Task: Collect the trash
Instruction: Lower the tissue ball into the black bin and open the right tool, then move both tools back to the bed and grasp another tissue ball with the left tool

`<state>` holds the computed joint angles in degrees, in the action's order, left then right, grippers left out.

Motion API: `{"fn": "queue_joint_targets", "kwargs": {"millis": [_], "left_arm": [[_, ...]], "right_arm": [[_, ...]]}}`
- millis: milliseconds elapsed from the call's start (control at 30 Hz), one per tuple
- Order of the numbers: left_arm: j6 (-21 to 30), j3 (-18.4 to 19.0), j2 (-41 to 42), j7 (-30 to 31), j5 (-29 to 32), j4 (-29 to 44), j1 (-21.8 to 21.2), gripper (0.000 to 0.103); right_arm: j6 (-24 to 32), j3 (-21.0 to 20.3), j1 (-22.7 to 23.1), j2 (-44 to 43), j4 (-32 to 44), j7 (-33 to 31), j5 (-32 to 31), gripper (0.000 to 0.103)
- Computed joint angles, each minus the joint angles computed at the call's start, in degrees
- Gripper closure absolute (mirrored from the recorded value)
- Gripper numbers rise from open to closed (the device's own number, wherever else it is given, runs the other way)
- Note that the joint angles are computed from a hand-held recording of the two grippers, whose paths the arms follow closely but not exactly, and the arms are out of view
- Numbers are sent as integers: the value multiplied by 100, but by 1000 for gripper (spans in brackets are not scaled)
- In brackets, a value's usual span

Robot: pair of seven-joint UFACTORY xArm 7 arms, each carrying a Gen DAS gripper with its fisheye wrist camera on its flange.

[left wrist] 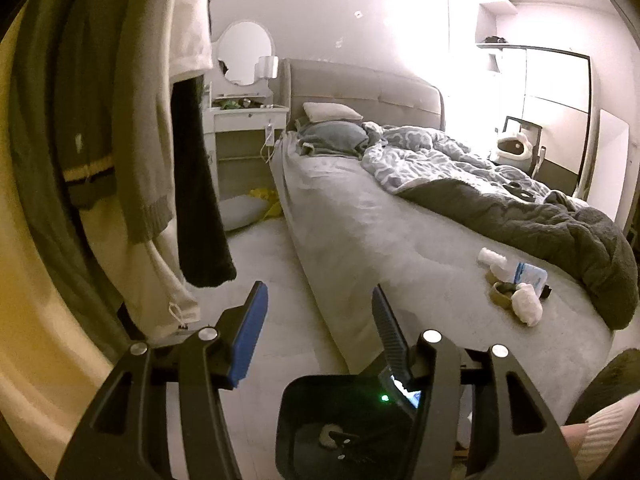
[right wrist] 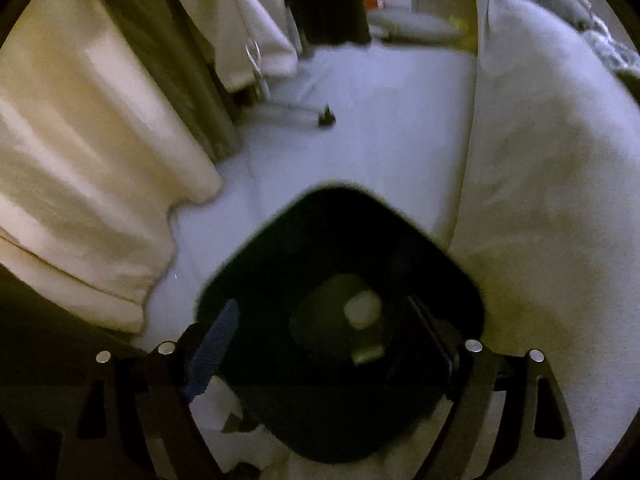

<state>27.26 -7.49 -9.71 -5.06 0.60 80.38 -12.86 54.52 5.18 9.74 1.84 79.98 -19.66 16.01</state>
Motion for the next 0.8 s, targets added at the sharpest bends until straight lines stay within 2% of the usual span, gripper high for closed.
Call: {"fn": "queue_joint_targets", "kwargs": {"millis": [233,533,800], "left_arm": [[-21,-156,217,-197,121,331,-127,40],[-80,-276,574,-740,496,775,-337,26],[53,-342,1004,-1051,805,1251,-621,18]], "right_arm": [[-295,-142,-111,-482,-30,-486,294,15],[-495,-520,-379,-1118,-204,-964,500,13],[-728,-857,-724,-1217,-52,-1290,469,12]]}}
